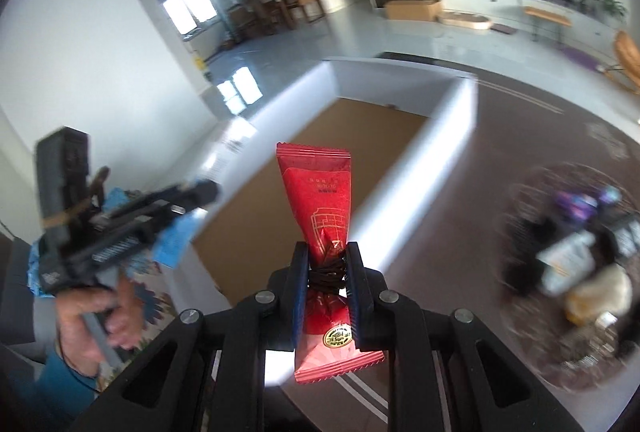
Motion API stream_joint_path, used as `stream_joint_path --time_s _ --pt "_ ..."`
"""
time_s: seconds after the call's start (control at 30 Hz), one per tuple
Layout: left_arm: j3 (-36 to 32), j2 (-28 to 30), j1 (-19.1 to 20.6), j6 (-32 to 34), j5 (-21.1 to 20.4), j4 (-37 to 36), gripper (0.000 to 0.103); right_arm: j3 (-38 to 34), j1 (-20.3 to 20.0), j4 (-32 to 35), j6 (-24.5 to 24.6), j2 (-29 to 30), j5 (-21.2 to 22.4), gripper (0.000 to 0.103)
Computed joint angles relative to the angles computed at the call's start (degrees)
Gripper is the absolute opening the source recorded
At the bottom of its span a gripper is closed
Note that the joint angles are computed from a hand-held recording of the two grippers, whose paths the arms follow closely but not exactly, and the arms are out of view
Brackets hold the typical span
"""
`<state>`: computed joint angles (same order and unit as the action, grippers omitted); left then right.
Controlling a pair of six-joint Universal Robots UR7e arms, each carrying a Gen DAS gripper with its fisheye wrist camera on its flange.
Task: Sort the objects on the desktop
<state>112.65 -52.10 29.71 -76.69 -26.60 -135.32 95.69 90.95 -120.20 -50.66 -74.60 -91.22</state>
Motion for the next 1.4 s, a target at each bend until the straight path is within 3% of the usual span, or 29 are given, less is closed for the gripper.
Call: stream_joint_path --time_s 0.27,0.37,0.4,0.43,0.5,0.53,0.57,0.63,0.73,0.83,0.97,1.03,1.13,1.27,1.4 --pt "2.8 -2.1 6.0 -1.9 -5.3 -0.7 0.044 -0.3 3.6 -2.6 6.6 7.9 -1.6 0.018" --pt "-0.1 -1.7 6.2 -6.0 -5.0 9.3 0.046 -0.4 3.8 -3.9 7.3 9.6 -2.9 0.018" --pt "-0.8 -1.3 6.3 -6.6 -5.5 11.2 0.059 -0.2 3.9 -4.5 7.1 9.8 -3.5 0.018" --pt "-1.5 -1.0 6.5 -7.3 -6.3 12.7 0.083 0.2 4.2 -5.6 6.7 10.0 -4.7 0.020" --pt "-2.6 -0.6 6.2 -9.8 -6.3 15.9 0.091 0.5 4.5 -6.7 5.6 10.4 -5.8 0.036" --pt "-3.0 -0.3 5.6 -11.5 -5.3 18.0 0.091 0.7 4.5 -6.8 5.2 10.1 -5.7 0.064" --pt "-3.5 -0.1 5.0 -13.4 -4.5 20.3 0.091 1.3 4.2 -7.5 4.3 9.3 -5.1 0.080" --pt "-4.1 0.6 3.4 -17.1 -2.7 23.5 0.091 3.4 3.2 -10.3 0.7 6.7 -3.6 0.080" --pt "-4.1 2.2 0.2 -18.9 0.0 22.4 0.091 7.1 0.2 -14.8 -5.3 0.9 -1.1 0.084" --pt "-5.6 6.1 -1.9 -10.8 1.4 12.1 0.091 11.4 -4.6 -23.1 -13.3 -4.7 0.8 0.102" --pt "-11.9 15.7 -4.3 9.4 0.0 -7.3 0.091 13.8 -14.4 -31.4 -22.0 -9.8 2.7 0.103" --pt "-17.2 21.2 -4.8 17.5 -1.7 -12.9 0.102 13.6 -19.8 -34.2 -23.9 -11.0 3.3 0.103" --pt "-27.3 29.9 -3.7 24.1 -6.2 -15.3 0.103 10.1 -25.6 -35.5 -22.6 -10.0 0.6 0.103" --pt "-41.3 40.5 0.4 26.6 -12.6 -11.4 0.103 3.4 -28.5 -35.1 -19.2 -5.2 -5.3 0.103" --pt "-53.6 48.9 4.0 29.9 -12.4 -7.2 0.103 -3.0 -29.2 -30.5 -12.8 -1.3 -5.7 0.103"
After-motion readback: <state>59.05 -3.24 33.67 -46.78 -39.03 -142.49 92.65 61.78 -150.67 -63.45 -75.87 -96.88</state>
